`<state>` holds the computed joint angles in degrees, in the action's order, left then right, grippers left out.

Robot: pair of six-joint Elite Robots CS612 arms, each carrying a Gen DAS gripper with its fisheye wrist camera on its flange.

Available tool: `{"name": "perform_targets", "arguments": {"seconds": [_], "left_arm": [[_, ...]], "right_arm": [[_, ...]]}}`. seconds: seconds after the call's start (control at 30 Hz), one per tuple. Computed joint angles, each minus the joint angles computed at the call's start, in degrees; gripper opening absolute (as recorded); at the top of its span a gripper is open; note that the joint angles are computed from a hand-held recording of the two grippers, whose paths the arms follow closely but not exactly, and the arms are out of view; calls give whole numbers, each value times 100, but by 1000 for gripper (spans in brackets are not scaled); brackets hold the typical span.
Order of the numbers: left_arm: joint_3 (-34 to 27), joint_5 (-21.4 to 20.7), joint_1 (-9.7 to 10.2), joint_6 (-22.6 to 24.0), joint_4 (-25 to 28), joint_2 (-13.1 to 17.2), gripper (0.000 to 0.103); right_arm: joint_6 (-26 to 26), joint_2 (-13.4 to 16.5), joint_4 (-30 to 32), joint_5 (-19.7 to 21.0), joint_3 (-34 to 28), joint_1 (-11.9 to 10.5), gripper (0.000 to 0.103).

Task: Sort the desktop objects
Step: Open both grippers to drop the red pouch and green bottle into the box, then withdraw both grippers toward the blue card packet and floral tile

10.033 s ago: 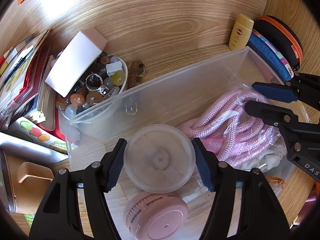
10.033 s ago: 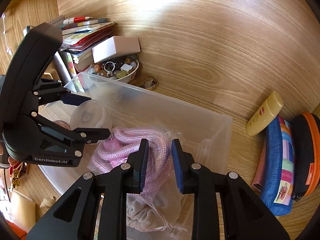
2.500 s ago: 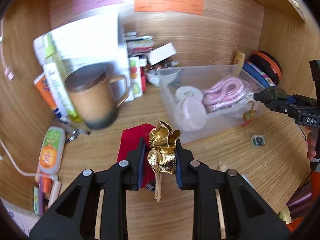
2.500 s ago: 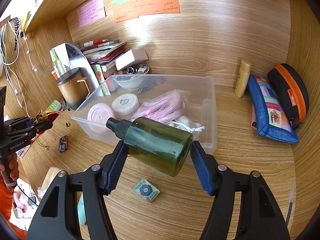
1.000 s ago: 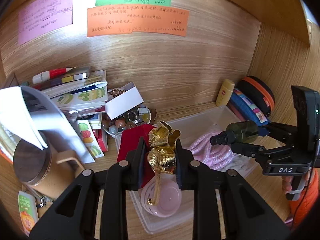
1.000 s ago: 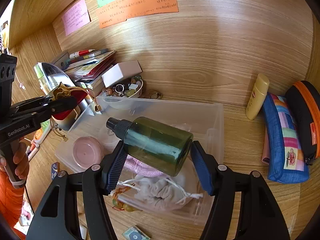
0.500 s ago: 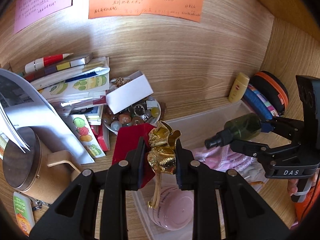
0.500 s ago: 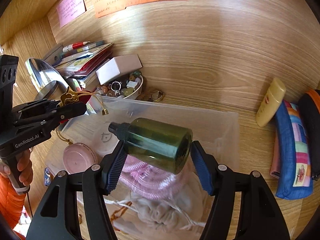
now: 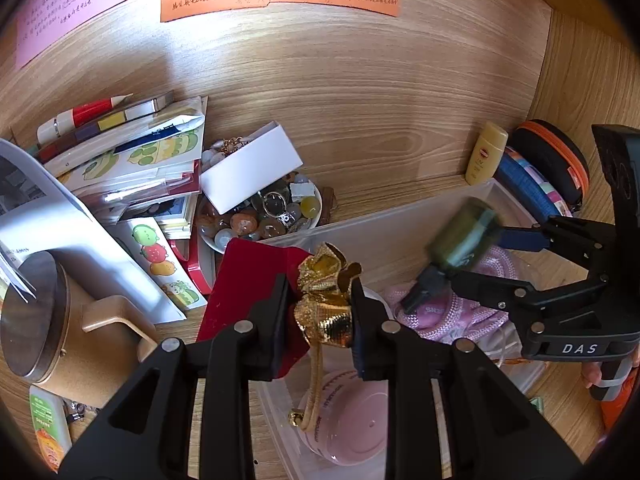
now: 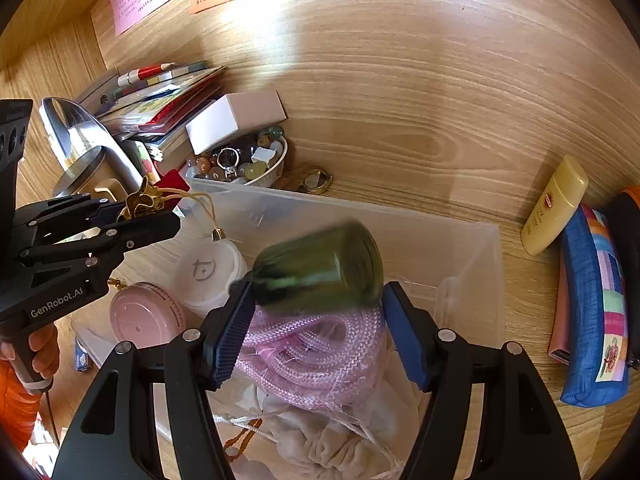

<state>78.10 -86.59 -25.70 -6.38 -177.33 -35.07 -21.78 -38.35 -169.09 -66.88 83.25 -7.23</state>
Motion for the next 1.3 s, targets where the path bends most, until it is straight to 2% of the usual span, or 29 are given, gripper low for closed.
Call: {"name": "perform_targets", "arguments": {"seconds": [0.17,0.43,0.47,0.5,0.57,0.77,0.87,1.03,1.13,1.23,1.3], "left_arm": [[-59,11,-16,26,146,28,27],[-117,43,-53,128,373,57,37],[-108,24,-51,119,375,48,42],[-101,18,-46,106,361,41,48],[-60,27,-46,80,261,17,52],[17,19,-44,35,148,-62,54],[96,109,-64,41,22,-108,61],[297,257,-99,55,-147,-226,65],[425,393,-143,37,-286,-286,74],[576,514,-169,22,-384,-376,78],[677,578,-180,-26,-434,-443,89]], "right_arm": [[-12,15,44,-86,-4,13,63],[32,-56,5,107,110,-33,63],[26,-70,-30,122,137,-35,63],[20,-87,-75,139,169,-35,63],[-29,-119,-104,171,216,-40,63],[-107,-209,-239,222,354,-53,63],[-128,-257,-336,254,435,-60,63],[-189,-351,-551,219,615,-63,63],[-167,-422,-647,231,745,-79,63],[-146,-499,-796,272,901,-105,72],[-147,-562,-942,260,1024,-118,78]]}}
